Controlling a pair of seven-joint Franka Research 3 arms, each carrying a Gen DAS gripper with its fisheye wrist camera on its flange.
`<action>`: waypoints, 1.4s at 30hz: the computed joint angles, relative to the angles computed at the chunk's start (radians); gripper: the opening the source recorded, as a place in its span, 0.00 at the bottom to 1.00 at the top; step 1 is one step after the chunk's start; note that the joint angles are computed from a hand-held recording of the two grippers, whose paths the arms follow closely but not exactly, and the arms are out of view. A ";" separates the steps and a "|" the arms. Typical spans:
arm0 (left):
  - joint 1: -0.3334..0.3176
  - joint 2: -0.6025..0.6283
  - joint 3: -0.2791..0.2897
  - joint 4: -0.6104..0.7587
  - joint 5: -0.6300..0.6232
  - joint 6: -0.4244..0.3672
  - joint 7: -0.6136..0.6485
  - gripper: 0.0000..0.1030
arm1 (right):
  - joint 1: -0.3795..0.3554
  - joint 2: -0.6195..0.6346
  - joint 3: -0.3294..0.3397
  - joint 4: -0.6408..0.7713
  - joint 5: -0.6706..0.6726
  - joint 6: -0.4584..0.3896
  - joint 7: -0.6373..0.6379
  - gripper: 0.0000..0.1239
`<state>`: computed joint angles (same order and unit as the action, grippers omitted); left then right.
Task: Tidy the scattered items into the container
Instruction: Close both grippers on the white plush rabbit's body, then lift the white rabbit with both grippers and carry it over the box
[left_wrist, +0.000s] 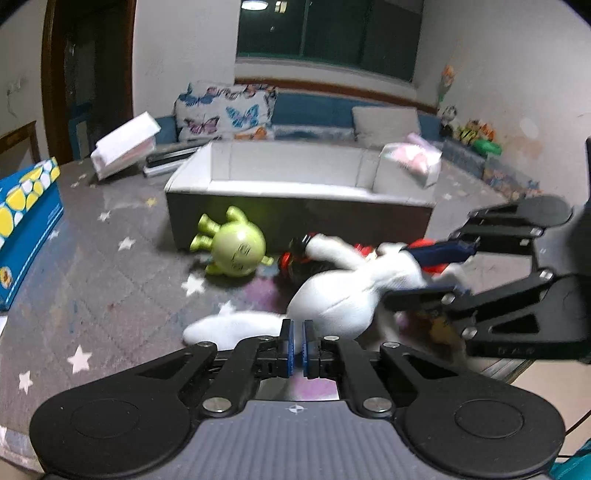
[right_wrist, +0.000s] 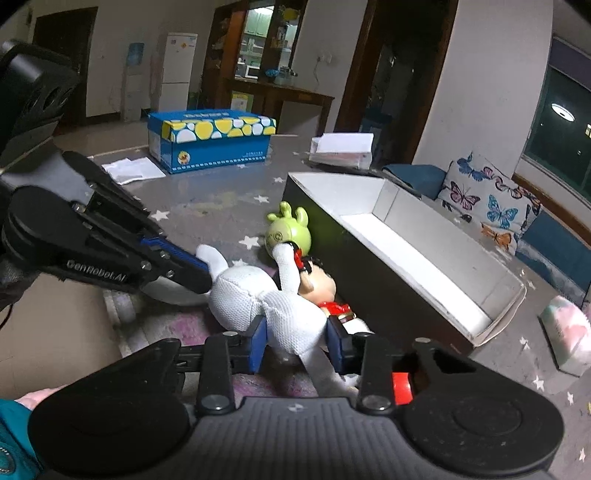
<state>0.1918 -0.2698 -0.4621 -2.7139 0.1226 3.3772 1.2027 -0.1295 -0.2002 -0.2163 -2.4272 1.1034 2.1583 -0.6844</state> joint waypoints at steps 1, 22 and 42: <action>-0.017 0.000 0.018 -0.001 0.011 0.013 0.003 0.05 | -0.002 -0.003 -0.004 0.001 0.001 -0.010 -0.003 0.25; 0.482 -0.058 -0.463 0.004 0.077 -0.019 0.036 0.19 | 0.001 0.006 0.013 -0.020 -0.093 0.009 0.027 0.46; 0.373 0.052 -0.293 0.032 0.112 0.000 0.234 0.26 | 0.038 0.040 0.043 0.003 -0.109 0.017 0.078 0.38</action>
<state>0.5643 -0.2176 -0.7552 -2.6819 0.2349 3.3775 1.4368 -0.0910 -0.1599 -0.1734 -2.4243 0.9946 2.1757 -0.6062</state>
